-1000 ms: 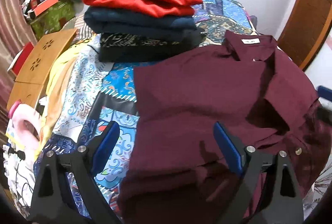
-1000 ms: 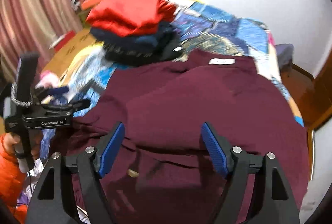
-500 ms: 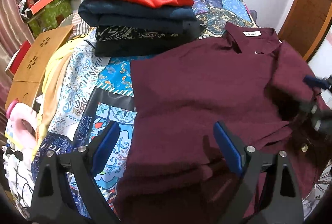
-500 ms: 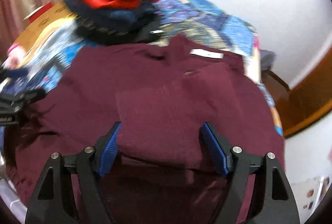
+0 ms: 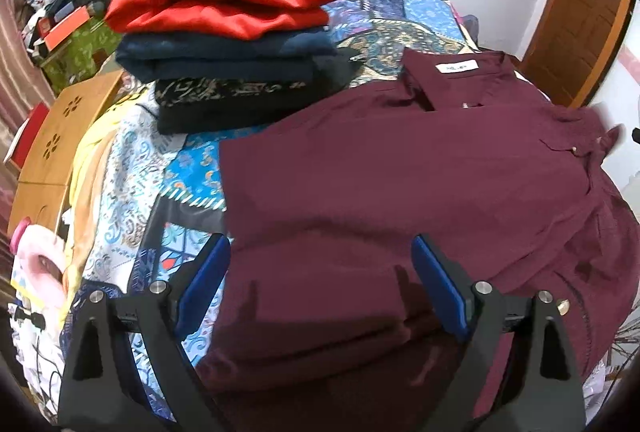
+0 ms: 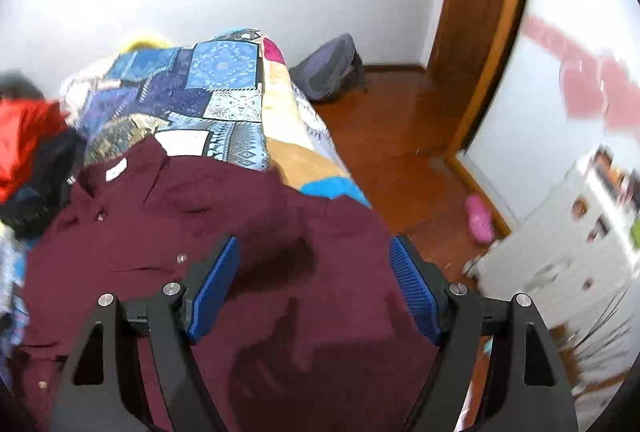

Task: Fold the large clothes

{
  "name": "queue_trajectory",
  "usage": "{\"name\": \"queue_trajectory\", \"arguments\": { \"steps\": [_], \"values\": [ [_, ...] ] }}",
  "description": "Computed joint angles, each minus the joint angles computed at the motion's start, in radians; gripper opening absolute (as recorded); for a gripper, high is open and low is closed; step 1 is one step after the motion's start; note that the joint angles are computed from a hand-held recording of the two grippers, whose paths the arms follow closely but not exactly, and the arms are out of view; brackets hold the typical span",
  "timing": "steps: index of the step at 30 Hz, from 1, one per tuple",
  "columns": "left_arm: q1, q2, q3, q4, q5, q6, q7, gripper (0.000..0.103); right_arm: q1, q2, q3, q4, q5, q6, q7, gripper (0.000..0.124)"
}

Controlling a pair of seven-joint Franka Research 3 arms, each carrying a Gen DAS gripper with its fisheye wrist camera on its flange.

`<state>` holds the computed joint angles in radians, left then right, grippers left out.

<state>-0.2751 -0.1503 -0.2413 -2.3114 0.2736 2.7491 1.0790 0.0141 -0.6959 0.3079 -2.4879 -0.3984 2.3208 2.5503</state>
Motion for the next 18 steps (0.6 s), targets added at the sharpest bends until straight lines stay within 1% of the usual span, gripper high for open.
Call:
{"name": "queue_trajectory", "arguments": {
  "steps": [1, 5, 7, 10, 14, 15, 18],
  "values": [
    [-0.003, 0.006, -0.002, 0.008, -0.002, -0.002, 0.003, 0.092, 0.018, -0.022, -0.024, -0.024, 0.027, 0.023, -0.002, 0.074],
    [-0.02, 0.034, -0.011, 0.042, -0.017, -0.015, 0.019, 0.092, 0.07, -0.065, -0.069, -0.091, 0.138, 0.101, -0.037, 0.074],
    [-0.026, 0.044, -0.017, 0.057, -0.011, -0.017, 0.021, 0.092, 0.107, -0.043, -0.101, -0.116, 0.217, 0.164, -0.079, 0.074],
    [-0.034, 0.058, -0.025, 0.073, 0.005, -0.02, 0.022, 0.092, 0.143, 0.023, -0.136, -0.123, 0.33, 0.225, -0.139, 0.074],
    [-0.043, 0.082, -0.03, 0.094, 0.014, -0.039, 0.03, 0.092, 0.15, 0.089, -0.166, -0.125, 0.452, 0.294, -0.172, 0.074],
    [-0.045, 0.087, -0.03, 0.097, 0.012, -0.044, 0.032, 0.092, 0.156, 0.109, -0.182, -0.124, 0.488, 0.319, -0.184, 0.074],
    [-0.049, 0.102, -0.029, 0.104, -0.004, -0.057, 0.044, 0.092, 0.138, 0.156, -0.188, -0.097, 0.533, 0.32, -0.198, 0.074]
  ]
}}
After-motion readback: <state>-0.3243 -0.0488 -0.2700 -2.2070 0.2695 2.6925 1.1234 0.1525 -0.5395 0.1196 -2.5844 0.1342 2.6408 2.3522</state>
